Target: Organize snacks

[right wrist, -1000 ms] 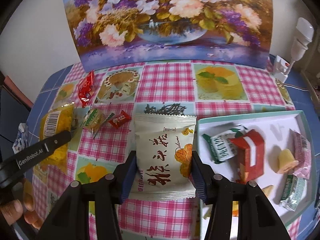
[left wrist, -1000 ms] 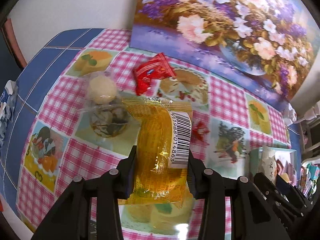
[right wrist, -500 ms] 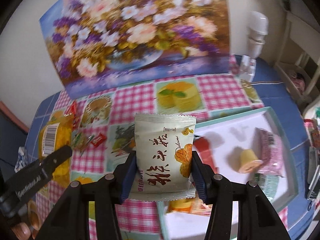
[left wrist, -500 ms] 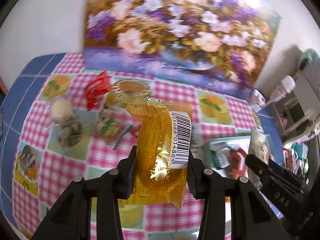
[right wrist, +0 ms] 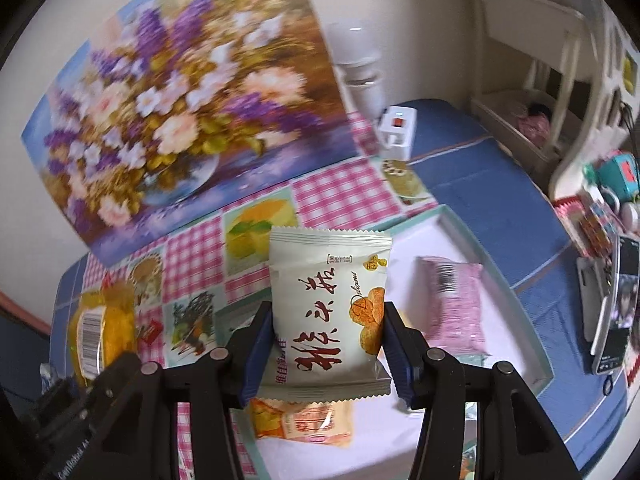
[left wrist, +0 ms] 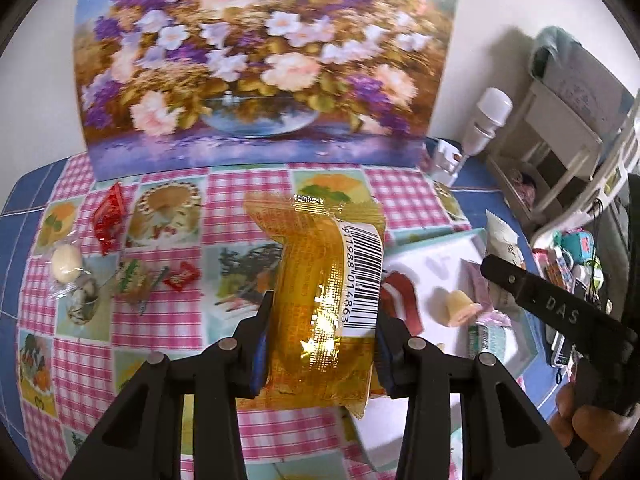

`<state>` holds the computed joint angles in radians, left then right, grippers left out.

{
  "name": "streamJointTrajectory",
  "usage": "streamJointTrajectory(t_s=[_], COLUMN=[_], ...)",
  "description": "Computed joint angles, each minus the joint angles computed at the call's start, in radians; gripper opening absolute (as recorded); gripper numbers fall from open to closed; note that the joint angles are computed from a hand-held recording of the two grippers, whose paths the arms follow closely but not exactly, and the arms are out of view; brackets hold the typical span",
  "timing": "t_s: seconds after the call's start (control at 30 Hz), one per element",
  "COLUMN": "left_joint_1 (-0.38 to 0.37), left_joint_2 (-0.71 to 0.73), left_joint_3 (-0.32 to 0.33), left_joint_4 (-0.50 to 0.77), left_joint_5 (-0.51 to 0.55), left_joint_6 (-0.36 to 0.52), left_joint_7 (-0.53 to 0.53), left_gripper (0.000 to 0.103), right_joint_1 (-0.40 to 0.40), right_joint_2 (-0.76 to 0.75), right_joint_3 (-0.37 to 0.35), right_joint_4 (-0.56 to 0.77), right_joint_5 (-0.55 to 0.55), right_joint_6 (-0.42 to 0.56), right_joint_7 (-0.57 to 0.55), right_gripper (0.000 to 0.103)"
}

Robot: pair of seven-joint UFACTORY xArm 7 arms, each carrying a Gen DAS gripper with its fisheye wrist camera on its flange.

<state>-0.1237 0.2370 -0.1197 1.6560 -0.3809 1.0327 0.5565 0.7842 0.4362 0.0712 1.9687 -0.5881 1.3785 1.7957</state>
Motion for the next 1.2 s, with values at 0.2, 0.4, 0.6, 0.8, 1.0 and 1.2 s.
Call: streamJointTrajectory(t_s=[0.2,0.4,0.6,0.8,1.0,1.2], left_joint_1=[-0.034,-0.074,-0.093,-0.091,-0.102,-0.113], left_joint_2=[-0.016,-0.009,0.039,0.062,0.054,0.052], left_joint_3=[-0.012,-0.015,-0.017,-0.025,-0.036,-0.045], left_joint_4=[-0.046,-0.091,-0.087,-0.077,-0.098,-0.105], left_joint_5=[0.038,0.109,0.152,0.135,0.129,0.103], left_joint_6=[-0.013,-0.036,-0.022,-0.014,-0.033,-0.023], left_joint_7=[0.001,-0.018,-0.056,-0.071,-0.06,-0.06], left_gripper=[0.044,0.044,0.044,0.044,0.044,0.044], right_joint_1=[-0.031,-0.075,-0.098,-0.11,-0.116,-0.125], right_joint_2=[-0.078,-0.088,-0.081,-0.077,-0.094,-0.115], right_joint_3=[0.021,0.044,0.049,0.047,0.045,0.049], right_joint_4=[-0.129,-0.198,-0.235,-0.261,-0.294,-0.33], right_joint_5=[0.014,0.061,0.099,0.126,0.133,0.136], right_joint_6=[-0.044,-0.124,-0.193,-0.24,-0.255,-0.266], right_joint_7=[0.057,0.056,0.041,0.03,0.042,0.066], right_gripper=[0.055,0.055,0.055,0.055,0.055,0.055])
